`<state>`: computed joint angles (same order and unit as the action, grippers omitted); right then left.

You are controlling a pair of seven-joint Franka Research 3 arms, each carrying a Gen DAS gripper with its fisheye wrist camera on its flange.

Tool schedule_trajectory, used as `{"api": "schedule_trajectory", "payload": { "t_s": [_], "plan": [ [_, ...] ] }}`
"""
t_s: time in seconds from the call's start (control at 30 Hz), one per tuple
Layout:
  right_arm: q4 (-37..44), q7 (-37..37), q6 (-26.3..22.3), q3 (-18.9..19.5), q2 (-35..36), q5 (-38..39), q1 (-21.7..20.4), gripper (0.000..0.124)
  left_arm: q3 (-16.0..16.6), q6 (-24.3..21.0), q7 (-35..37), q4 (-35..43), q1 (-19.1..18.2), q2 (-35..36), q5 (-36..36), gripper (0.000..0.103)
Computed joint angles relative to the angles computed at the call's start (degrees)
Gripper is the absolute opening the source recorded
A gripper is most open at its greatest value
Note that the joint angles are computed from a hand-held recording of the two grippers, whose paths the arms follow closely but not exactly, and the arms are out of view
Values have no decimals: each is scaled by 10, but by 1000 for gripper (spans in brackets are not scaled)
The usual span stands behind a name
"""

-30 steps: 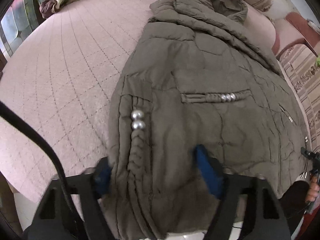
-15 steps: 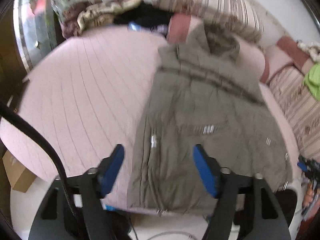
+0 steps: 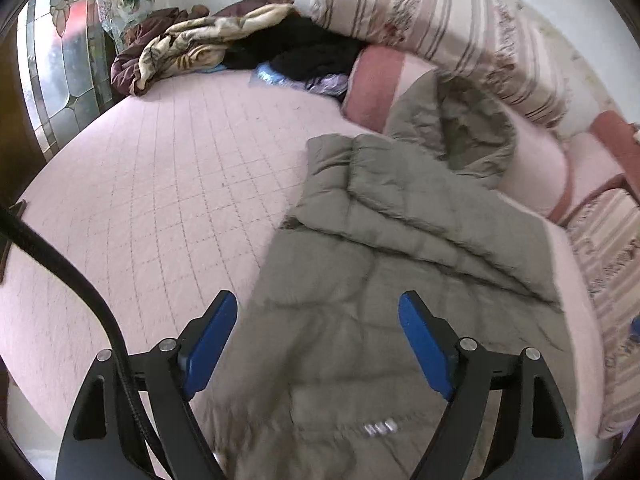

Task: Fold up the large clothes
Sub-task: 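Grasp the jacket hem with the right gripper and fold it toward the hood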

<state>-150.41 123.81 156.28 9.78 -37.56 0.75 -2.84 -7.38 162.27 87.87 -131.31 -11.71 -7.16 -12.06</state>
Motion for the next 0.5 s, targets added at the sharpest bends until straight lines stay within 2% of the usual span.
{"api": "schedule_trajectory", "payload": {
  "t_s": [0.1, 0.17, 0.2, 0.23, 0.3, 0.37, 0.4, 0.43, 0.5],
  "plan": [
    [126, 30, -12, -17, 143, -61, 6, 69, -1, 21, 5, 14, 10, 41, 10, 82],
    [226, 56, -26, 20, 239, -104, -42, 71, -2, 8, 75, 38, 12, 71, -55, 82],
    [276, 83, -48, 29, 279, -138, -53, 71, -7, -7, 105, 53, 18, 85, -77, 82],
    [326, 107, -42, 34, 329, -171, -62, 71, -14, -13, 117, 65, 24, 97, -82, 82],
    [426, 129, -80, 21, 409, -206, -48, 71, -25, -13, 113, 86, 34, 121, -66, 82],
    [526, 147, -96, 1, 487, -239, -31, 71, -34, -8, 97, 99, 40, 137, -39, 82],
    [576, 146, -87, -31, 528, -239, -4, 71, -37, -2, 90, 103, 42, 143, -23, 82],
    [626, 139, -99, -58, 563, -228, 19, 73, -38, 11, 78, 106, 43, 149, -3, 82],
    [726, 139, -99, -97, 637, -217, 44, 74, -38, 28, 52, 110, 45, 159, 35, 82]
  ]
}}
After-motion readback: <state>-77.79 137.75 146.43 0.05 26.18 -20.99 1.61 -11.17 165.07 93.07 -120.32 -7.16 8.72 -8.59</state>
